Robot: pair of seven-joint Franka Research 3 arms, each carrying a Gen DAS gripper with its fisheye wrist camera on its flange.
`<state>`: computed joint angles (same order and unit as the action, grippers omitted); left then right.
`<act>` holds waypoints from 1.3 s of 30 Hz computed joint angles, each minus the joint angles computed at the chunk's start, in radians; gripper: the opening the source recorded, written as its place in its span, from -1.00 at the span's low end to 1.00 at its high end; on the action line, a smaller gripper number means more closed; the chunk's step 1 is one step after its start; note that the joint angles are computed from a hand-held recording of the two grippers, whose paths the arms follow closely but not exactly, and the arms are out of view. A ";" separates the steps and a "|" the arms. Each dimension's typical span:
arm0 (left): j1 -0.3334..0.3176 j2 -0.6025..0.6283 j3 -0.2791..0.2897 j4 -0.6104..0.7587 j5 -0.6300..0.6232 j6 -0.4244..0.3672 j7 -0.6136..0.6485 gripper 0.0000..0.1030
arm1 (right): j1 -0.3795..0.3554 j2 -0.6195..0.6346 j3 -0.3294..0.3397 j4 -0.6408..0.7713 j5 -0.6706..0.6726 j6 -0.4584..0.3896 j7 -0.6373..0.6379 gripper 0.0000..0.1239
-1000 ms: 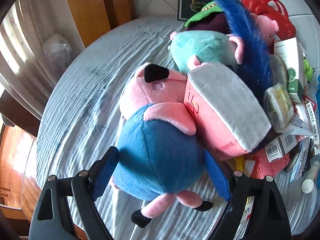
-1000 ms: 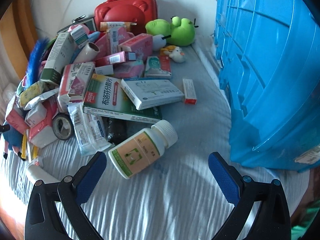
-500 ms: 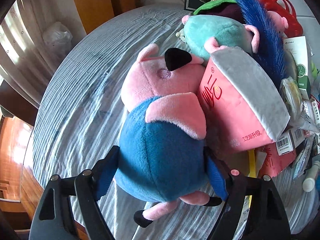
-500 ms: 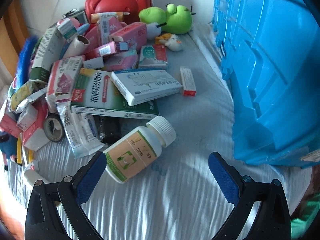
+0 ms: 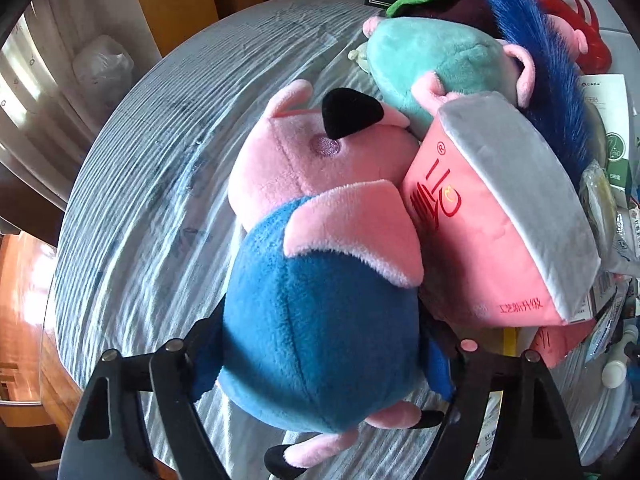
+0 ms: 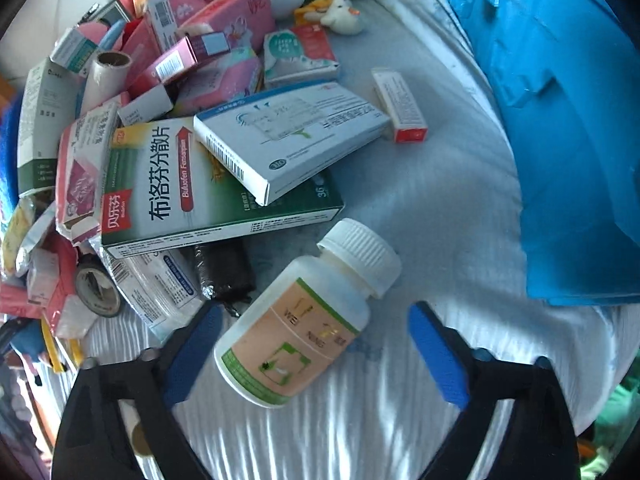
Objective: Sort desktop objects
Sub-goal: 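Grasp the pink-and-blue pig plush with the left tool while the right tool grasps the white bottle, then hold the pig plush in the left tool while the right tool lifts a yellow packet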
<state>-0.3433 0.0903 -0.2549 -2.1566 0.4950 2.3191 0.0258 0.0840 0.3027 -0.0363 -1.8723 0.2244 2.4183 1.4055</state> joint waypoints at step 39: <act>0.002 -0.315 -0.090 -0.196 0.166 -0.067 -0.152 0.49 | 0.022 -0.171 0.020 -0.214 0.012 0.138 -0.077 -0.53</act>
